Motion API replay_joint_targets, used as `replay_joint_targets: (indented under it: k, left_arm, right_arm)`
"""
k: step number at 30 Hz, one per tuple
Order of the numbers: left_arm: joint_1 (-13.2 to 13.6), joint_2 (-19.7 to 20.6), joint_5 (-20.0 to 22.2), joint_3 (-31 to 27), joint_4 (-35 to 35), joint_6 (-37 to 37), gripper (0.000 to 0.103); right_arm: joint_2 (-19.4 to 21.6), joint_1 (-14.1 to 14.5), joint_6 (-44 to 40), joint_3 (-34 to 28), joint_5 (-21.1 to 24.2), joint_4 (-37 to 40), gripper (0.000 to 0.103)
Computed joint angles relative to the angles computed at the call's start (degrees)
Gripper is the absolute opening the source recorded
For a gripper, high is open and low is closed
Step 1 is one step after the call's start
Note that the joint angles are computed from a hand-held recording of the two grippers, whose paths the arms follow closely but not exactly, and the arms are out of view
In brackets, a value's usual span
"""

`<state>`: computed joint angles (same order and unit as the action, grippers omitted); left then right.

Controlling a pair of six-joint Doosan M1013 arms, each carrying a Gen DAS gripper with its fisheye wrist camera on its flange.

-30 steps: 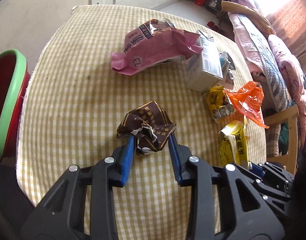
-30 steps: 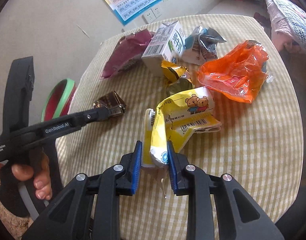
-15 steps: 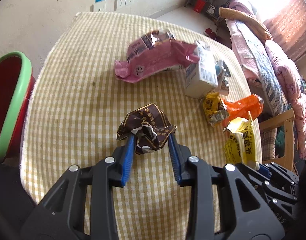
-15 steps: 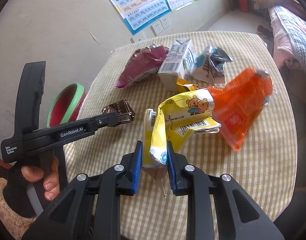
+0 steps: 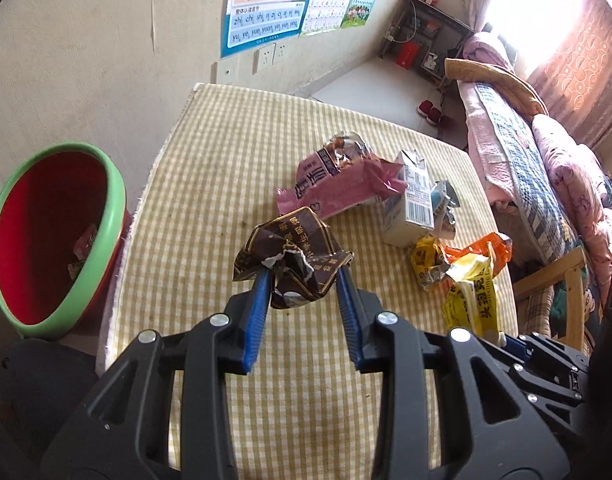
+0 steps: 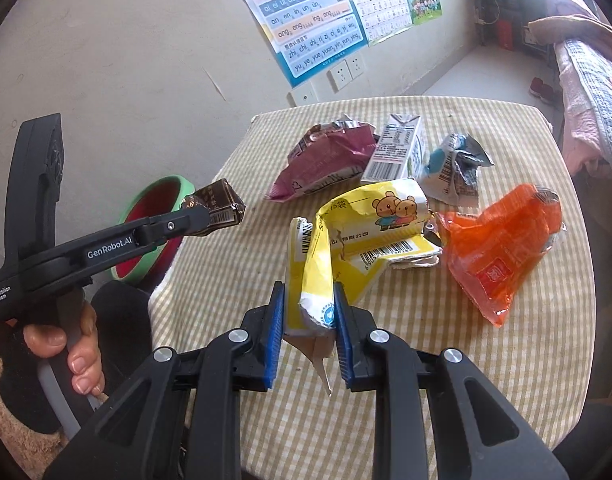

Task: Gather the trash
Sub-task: 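Carry the brown wrapper with the left tool toward the red bin while the right tool holds the yellow wrapper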

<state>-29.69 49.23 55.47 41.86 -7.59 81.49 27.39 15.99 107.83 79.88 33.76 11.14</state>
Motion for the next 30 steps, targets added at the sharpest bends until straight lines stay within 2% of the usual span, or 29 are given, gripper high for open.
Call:
replay_joint_targets:
  k: [9, 19, 30]
  left_arm:
    - [0.5, -1.7, -3.1, 2.5, 1.7, -1.0, 0.033]
    - [0.9, -3.3, -5.5, 5.0, 4.4, -2.7, 0.033]
    - [1.3, -3.8, -6.5, 6.0, 6.5, -4.8, 0.033]
  right_arm:
    - [0.0, 0.7, -4.1, -0.9, -0.7, 2.1, 0.023]
    - [1.1, 1.4, -6.1, -3.1, 1.2, 2.6, 0.023]
    - [2.0, 1.9, -8.2, -4.9, 2.6, 3.3, 0.023]
